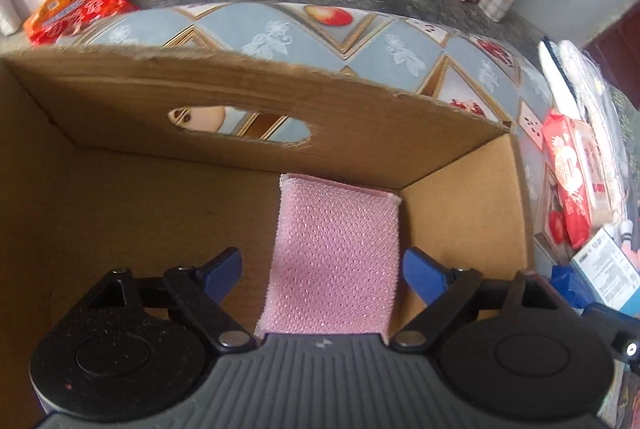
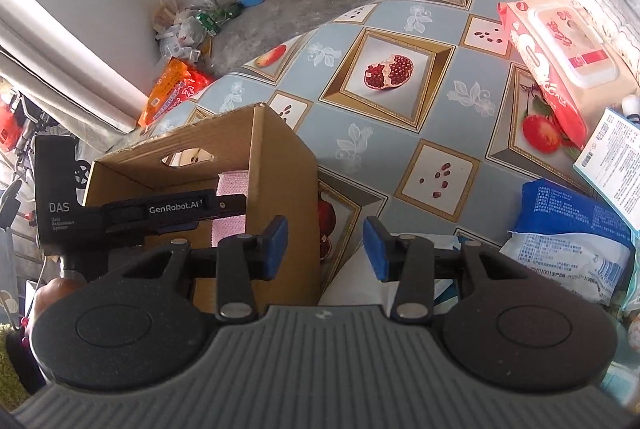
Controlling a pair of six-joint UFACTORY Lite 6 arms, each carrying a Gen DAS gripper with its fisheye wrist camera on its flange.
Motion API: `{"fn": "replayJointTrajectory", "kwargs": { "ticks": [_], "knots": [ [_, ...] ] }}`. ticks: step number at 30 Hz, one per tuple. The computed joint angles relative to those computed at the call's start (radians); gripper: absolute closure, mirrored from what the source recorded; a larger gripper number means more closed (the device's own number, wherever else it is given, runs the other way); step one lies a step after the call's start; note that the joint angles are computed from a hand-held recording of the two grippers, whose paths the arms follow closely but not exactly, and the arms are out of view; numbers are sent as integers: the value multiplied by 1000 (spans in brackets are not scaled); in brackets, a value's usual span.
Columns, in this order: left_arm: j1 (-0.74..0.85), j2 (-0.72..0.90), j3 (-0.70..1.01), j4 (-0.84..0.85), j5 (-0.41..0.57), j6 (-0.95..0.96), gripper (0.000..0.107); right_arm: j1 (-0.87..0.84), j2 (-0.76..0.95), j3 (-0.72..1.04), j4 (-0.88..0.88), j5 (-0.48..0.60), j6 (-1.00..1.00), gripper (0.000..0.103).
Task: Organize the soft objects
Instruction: 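Carry the pink cloth with the right tool into the cardboard box, then open the right tool to release the pink cloth inside the box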
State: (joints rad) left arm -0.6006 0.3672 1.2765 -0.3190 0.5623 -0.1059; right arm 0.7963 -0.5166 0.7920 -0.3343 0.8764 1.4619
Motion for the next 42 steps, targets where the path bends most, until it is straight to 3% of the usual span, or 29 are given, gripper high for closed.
{"fn": "replayJointTrajectory", "kwargs": {
  "ticks": [1, 3, 6, 12, 16, 19, 26, 28, 31, 35, 38, 42],
  "knots": [
    [5, 10, 2, -15, 2, 7, 30, 1, 2, 0, 0, 0, 0, 62],
    [8, 60, 43, 0, 28, -22, 50, 9, 6, 2, -1, 4, 9, 62],
    [24, 81, 37, -106, -3, 44, 50, 29, 17, 8, -8, 18, 22, 62],
    [14, 81, 44, -119, -10, 72, 49, 57, 24, 8, -13, 24, 45, 62],
    [24, 30, 4, -110, -20, 79, 37, 69, 21, 13, -17, 32, 48, 62],
    [29, -32, -25, -68, -10, 35, 35, 77, 19, 19, -20, 36, 48, 61],
    [91, -313, -77, 59, 157, -94, 35, 110, 4, 43, -9, 49, 46, 58],
    [122, -421, -82, 135, 245, -153, 35, 115, -2, 46, 2, 40, 41, 56],
    [178, -566, -80, 256, 385, -224, 35, 94, -9, 46, 68, -7, -2, 43],
    [288, -737, -128, 349, 540, -245, 28, 121, 45, 88, 112, -40, -37, 39],
    [390, -819, -231, 347, 614, -205, 27, 152, 111, 128, 137, -38, -50, 39],
    [442, -912, -389, 351, 643, -202, 28, 177, 199, 176, 178, -30, -99, 39]
  ]
}}
